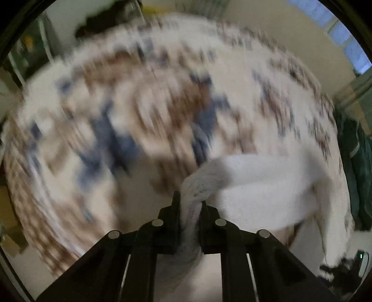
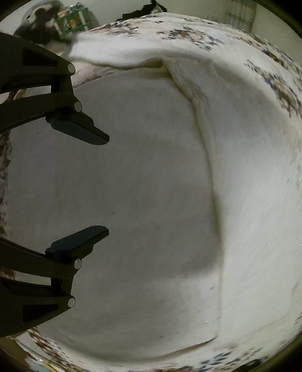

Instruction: Fold small clothes

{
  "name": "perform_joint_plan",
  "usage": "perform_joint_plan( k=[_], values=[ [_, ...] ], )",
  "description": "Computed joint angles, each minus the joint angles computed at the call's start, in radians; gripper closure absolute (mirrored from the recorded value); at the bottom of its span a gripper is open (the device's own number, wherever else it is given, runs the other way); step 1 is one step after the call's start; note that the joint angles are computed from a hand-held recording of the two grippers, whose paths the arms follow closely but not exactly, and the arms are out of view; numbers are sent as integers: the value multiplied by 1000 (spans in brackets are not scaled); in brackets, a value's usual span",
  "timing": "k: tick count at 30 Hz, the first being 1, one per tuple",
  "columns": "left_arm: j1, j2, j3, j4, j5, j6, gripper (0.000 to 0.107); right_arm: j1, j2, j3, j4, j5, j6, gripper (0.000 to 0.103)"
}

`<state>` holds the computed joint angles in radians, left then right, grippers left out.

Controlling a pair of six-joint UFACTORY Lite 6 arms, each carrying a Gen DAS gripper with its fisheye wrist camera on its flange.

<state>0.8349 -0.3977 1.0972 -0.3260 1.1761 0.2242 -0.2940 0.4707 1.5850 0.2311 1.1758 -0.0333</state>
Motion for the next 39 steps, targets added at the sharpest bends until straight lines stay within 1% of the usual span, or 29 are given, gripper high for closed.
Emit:
perform_joint_plan(
  k=[3, 5, 6, 8, 9, 10, 12, 13, 15, 17, 19, 20, 21, 23, 24, 25, 26, 27, 29, 30, 31, 32, 36, 37, 38, 39],
  values=[
    [105, 134, 109, -63, -23, 98, 90, 20, 18, 0, 47, -7, 38, 29],
    [144, 185, 120, -80, -18, 98, 70, 41, 40, -20, 84, -32, 94, 29],
    [162, 198, 116, -81, -22, 71, 67, 62, 43, -38, 86, -58, 117, 29],
    [234, 207, 100, -133, 19, 61, 58, 112, 59, -45, 40, -94, 181, 29],
    [294, 184, 71, -172, 59, 60, 46, 125, 59, -49, 22, -105, 197, 29],
    [342, 153, 39, -210, 88, 65, 41, 137, 55, -59, 5, -118, 209, 29],
    [433, 84, -55, -307, 164, 76, 38, 159, 48, -68, -25, -131, 215, 29],
    [459, 63, -90, -328, 193, 74, 38, 161, 38, -82, -31, -141, 204, 29],
    [466, 36, -192, -381, 210, 49, 38, 155, 9, -118, -41, -158, 184, 29],
    [428, 48, -256, -414, 161, 20, 38, 144, -25, -155, -58, -173, 175, 29],
    [384, 94, -291, -464, 67, 2, 38, 138, -49, -180, -82, -186, 181, 29],
    [356, 131, -288, -490, 14, 0, 38, 127, -70, -201, -110, -195, 186, 29],
    [316, 182, -268, -508, -59, -16, 38, 122, -80, -210, -131, -202, 194, 29],
    [267, 241, -228, -530, -146, -30, 42, 117, -102, -232, -191, -216, 216, 29],
    [228, 273, -184, -527, -205, -43, 47, 112, -108, -237, -224, -223, 226, 27],
    [203, 292, -148, -503, -236, -46, 76, 113, -117, -248, -266, -236, 244, 23],
    [165, 319, -99, -458, -265, -65, 98, 121, -129, -265, -347, -256, 275, 17],
    [116, 350, -26, -383, -289, -92, 98, 129, -144, -287, -396, -272, 299, 17],
    [57, 357, 47, -304, -324, -122, 98, 137, -166, -316, -540, -307, 369, 17],
    [9, 362, 111, -238, -328, -157, 98, 136, -161, -308, -595, -308, 397, 17],
    [-21, 366, 154, -201, -324, -176, 98, 167, -114, -261, -624, -317, 437, 17],
    [-63, 367, 217, -150, -312, -206, 98, 160, -101, -245, -654, -326, 435, 17],
    [-200, 381, 426, -33, -248, -298, 98, 138, 7, -94, -634, -321, 372, 15],
    [-251, 386, 492, 5, -226, -333, 98, 117, 15, -72, -634, -330, 345, 14],
    [-303, 396, 552, 42, -208, -369, 98, 137, 52, -18, -624, -320, 352, 11],
    [-392, 419, 643, 99, -181, -424, 98, 146, 113, 74, -601, -298, 338, 10]
  ],
)
